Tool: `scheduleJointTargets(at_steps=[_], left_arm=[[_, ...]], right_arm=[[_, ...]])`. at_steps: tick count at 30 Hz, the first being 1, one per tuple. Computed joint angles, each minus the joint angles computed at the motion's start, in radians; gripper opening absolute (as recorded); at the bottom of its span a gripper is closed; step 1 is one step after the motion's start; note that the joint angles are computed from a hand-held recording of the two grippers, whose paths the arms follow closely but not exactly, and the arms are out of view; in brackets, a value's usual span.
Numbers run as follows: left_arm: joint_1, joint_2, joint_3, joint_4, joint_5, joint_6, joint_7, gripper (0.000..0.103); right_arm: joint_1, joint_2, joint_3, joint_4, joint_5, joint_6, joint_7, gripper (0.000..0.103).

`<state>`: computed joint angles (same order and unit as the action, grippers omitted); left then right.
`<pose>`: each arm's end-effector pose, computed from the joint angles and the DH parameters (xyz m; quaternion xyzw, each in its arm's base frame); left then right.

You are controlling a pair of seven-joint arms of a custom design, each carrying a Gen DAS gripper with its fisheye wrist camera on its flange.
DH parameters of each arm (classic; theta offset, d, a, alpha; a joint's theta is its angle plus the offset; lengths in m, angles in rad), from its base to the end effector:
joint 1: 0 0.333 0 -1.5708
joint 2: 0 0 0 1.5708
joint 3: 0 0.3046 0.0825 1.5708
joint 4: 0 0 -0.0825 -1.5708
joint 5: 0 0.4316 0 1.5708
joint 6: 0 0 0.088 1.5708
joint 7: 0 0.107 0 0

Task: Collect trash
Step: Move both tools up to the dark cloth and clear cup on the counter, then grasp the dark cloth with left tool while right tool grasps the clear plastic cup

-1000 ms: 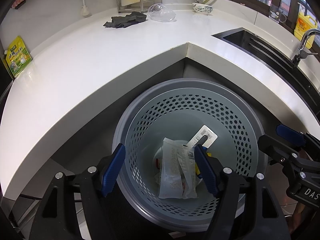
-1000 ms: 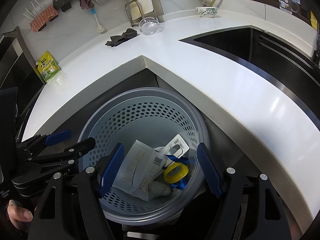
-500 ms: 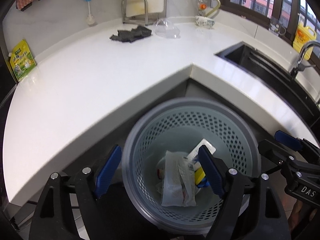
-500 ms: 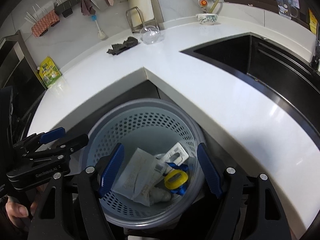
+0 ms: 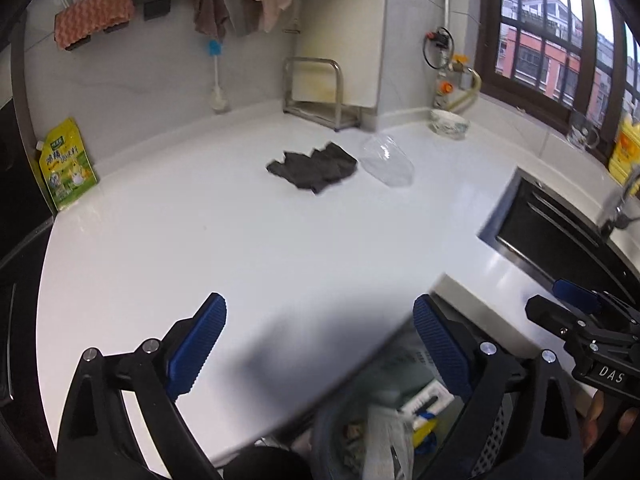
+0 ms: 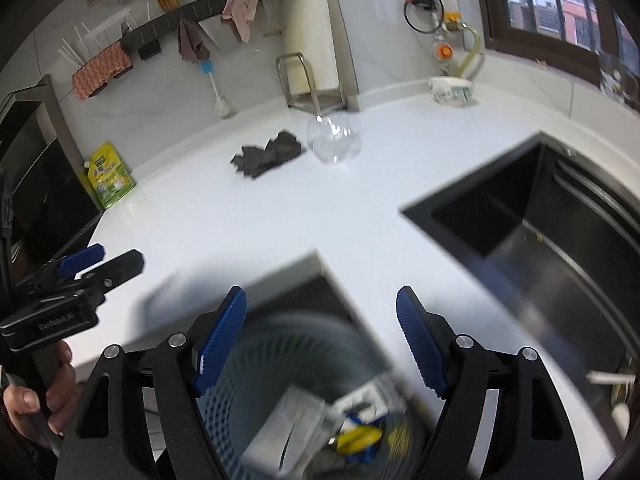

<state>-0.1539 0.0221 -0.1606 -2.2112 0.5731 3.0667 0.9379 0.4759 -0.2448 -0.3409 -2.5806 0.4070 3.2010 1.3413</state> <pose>0.5675 -0.2297 0.4188 -0.5653 0.7155 -0.3296 0.2448 0.5095 0.0315 0.3911 -0.6184 0.6697 -0.2187 0.3482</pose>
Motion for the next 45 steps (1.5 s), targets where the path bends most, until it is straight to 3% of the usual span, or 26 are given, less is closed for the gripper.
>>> scheduleJointTargets(at_steps=[4, 6, 10, 17, 21, 26, 28, 36, 45], left_arm=[[-0.003, 0.102, 0.026, 0.137, -0.027, -0.022, 0.026, 0.096], [-0.023, 0.15, 0.052, 0.202, -0.029, -0.035, 0.03, 0.096], [-0.076, 0.265, 0.112, 0.36, -0.001, -0.08, 0.02, 0.097], [-0.077, 0.44, 0.101, 0.578, -0.132, -0.183, 0.144, 0.097], [-0.102, 0.506, 0.127, 0.661, -0.153, -0.22, 0.166, 0.097], [-0.086, 0.562, 0.107, 0.732, -0.221, -0.262, 0.221, 0.097], [-0.085, 0.576, 0.105, 0.749, -0.24, -0.268, 0.233, 0.097], [-0.1, 0.613, 0.119, 0.804, -0.264, -0.296, 0.261, 0.097], [-0.105, 0.635, 0.121, 0.837, -0.264, -0.31, 0.271, 0.097]], right_arm=[[0.181, 0.125, -0.17, 0.183, 0.137, -0.051, -0.178, 0.076], [0.213, 0.211, -0.198, 0.298, 0.261, -0.103, -0.312, 0.076], [0.14, 0.372, -0.154, 0.502, 0.404, -0.229, -0.425, 0.08], [0.009, 0.653, -0.103, 0.836, 0.29, -0.42, -0.307, 0.079], [-0.045, 0.767, -0.084, 0.986, 0.209, -0.494, -0.206, 0.08], [-0.094, 0.897, -0.072, 1.165, 0.083, -0.587, -0.08, 0.079], [-0.132, 0.926, -0.041, 1.217, 0.07, -0.623, -0.055, 0.079], [-0.244, 1.02, 0.069, 1.376, -0.006, -0.701, 0.028, 0.079], [-0.317, 1.084, 0.163, 1.478, -0.124, -0.706, 0.112, 0.079]])
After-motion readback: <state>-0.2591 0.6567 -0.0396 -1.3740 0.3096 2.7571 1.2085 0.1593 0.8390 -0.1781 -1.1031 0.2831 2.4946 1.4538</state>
